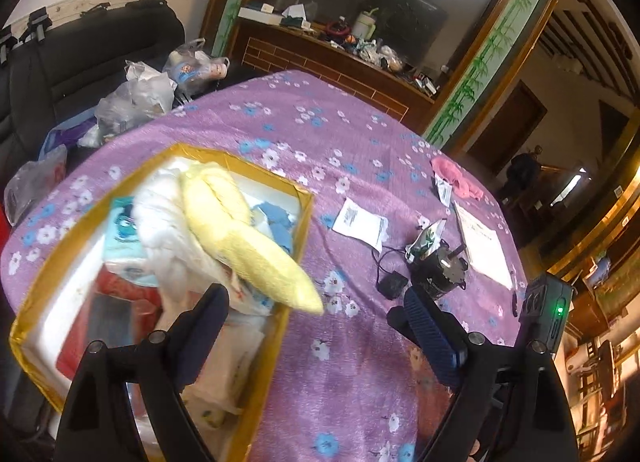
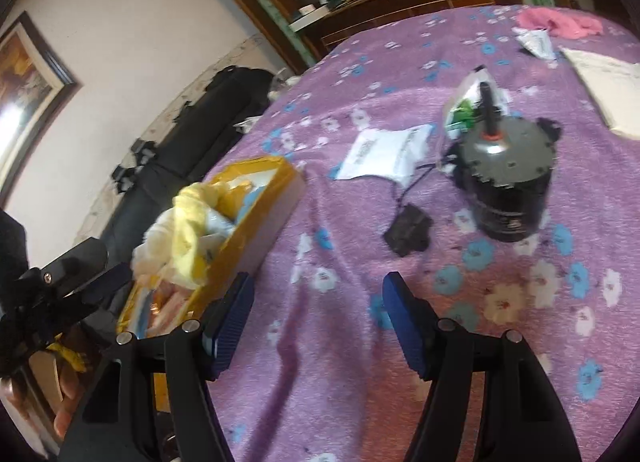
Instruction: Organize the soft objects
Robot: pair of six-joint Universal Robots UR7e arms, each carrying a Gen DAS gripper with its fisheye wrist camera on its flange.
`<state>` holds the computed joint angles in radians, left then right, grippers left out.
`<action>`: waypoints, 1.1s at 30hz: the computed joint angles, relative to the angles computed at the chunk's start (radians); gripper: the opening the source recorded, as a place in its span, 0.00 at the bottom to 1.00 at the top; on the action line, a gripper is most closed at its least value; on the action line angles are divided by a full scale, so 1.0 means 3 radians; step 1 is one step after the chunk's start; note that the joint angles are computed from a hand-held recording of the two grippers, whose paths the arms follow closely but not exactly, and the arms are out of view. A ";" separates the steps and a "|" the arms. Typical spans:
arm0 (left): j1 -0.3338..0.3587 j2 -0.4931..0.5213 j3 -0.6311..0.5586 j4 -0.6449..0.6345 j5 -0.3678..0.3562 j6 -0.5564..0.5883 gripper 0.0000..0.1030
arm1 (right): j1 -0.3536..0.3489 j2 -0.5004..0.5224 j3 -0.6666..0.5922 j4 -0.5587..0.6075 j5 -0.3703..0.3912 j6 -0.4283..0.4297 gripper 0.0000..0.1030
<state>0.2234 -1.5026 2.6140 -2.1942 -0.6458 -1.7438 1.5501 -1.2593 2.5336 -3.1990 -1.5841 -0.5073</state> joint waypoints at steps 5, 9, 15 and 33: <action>0.0144 0.0198 -0.0011 -0.0410 -0.0006 0.0191 0.89 | -0.0060 0.0018 -0.0080 0.0206 -0.0064 0.0151 0.64; 0.0208 0.0344 -0.0028 -0.0627 -0.0016 0.0326 0.89 | -0.0065 0.0018 -0.0095 0.0259 -0.0082 0.0179 0.64; 0.0255 0.0449 -0.0024 -0.0809 -0.0048 0.0413 0.89 | -0.0108 0.0014 -0.0131 0.0348 -0.0066 0.0272 0.68; 0.0306 0.0460 0.0013 -0.0955 -0.0091 0.0484 0.89 | -0.0175 -0.0036 -0.0116 0.0447 0.0179 0.0196 0.80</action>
<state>0.3151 -1.3645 2.6180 -2.4806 -0.6731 -1.5987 1.4977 -1.2701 2.4989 -3.0648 -1.5304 -0.4484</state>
